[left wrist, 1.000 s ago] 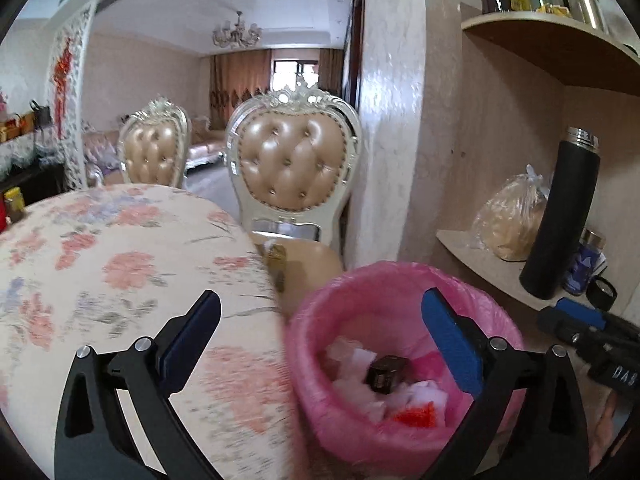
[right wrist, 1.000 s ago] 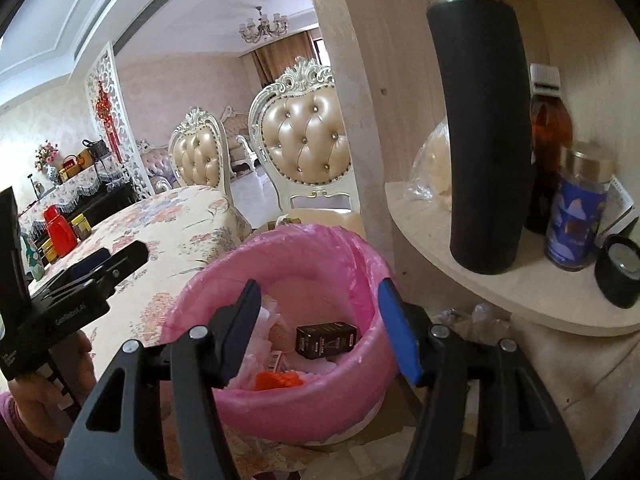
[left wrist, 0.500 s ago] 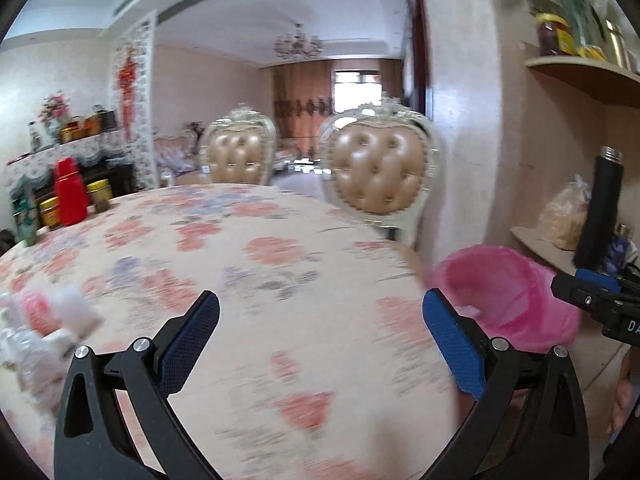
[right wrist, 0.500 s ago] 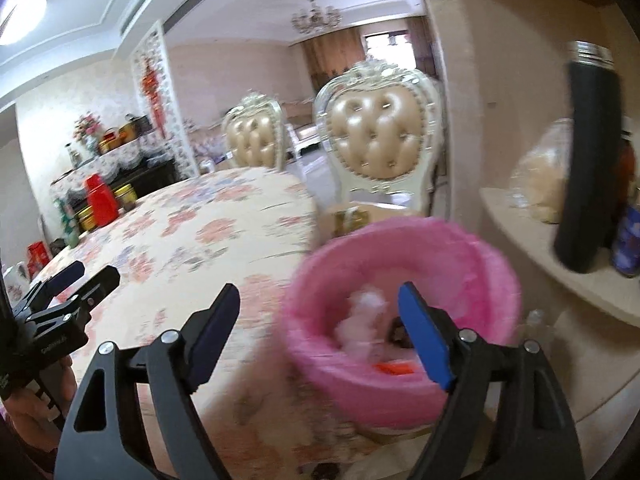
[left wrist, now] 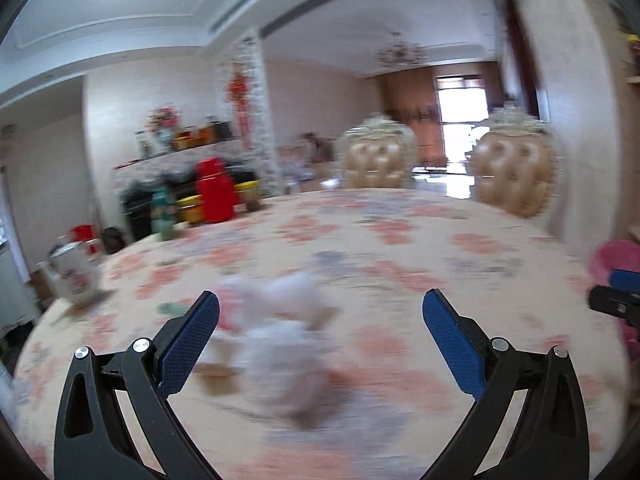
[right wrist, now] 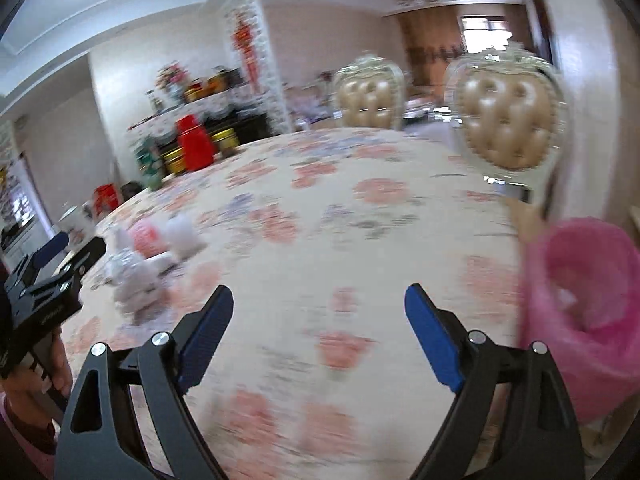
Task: Collect trash
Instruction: 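Move both open tools back over the table, then grasp the white plastic bag with the right tool while the left grasps a white paper bag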
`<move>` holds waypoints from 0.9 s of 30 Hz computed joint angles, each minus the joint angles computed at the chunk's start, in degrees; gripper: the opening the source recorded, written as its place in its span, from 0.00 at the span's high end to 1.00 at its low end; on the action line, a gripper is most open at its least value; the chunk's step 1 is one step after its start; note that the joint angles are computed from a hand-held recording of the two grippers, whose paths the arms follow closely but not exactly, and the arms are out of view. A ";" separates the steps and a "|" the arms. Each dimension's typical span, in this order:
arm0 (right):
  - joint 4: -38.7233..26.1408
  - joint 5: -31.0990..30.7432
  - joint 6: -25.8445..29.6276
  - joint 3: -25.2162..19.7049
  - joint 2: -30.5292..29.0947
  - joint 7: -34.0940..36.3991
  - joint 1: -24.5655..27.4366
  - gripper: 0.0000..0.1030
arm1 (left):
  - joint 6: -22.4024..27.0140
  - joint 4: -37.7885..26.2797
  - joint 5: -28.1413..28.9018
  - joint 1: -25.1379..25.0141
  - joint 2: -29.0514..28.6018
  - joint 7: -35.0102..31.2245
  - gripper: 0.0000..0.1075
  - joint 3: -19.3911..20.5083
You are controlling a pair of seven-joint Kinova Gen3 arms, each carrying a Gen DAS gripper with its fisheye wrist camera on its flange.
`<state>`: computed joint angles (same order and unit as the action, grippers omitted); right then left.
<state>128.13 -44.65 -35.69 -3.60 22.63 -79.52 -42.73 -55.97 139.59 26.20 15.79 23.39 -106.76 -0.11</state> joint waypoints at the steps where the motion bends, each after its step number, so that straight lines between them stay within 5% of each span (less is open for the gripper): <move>1: -2.25 -0.18 1.48 0.10 1.00 1.75 -0.72 0.17 | 0.36 -0.04 0.06 -1.51 -0.04 0.44 0.11 -0.91; 9: -17.56 -3.17 13.87 5.15 7.90 11.87 -7.57 0.17 | 7.38 -3.23 -3.97 -13.39 0.58 6.45 0.11 -4.17; 15: -28.85 -10.29 26.63 19.08 13.78 19.52 -18.45 0.17 | 11.72 -4.69 -6.34 -17.83 1.42 11.68 0.11 -4.93; 20: -36.09 -9.87 36.32 30.39 18.96 16.68 -25.87 0.16 | 9.84 -4.93 1.64 -13.81 2.39 8.99 0.11 -7.94; 27: -47.15 -3.92 50.19 43.66 27.62 6.65 -31.53 0.16 | 12.36 -5.27 -1.35 -18.00 1.31 12.64 0.11 -6.64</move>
<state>80.97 -48.57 14.50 40.06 50.26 -72.87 -74.27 -43.61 134.32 24.85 -2.21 24.70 -94.12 -6.76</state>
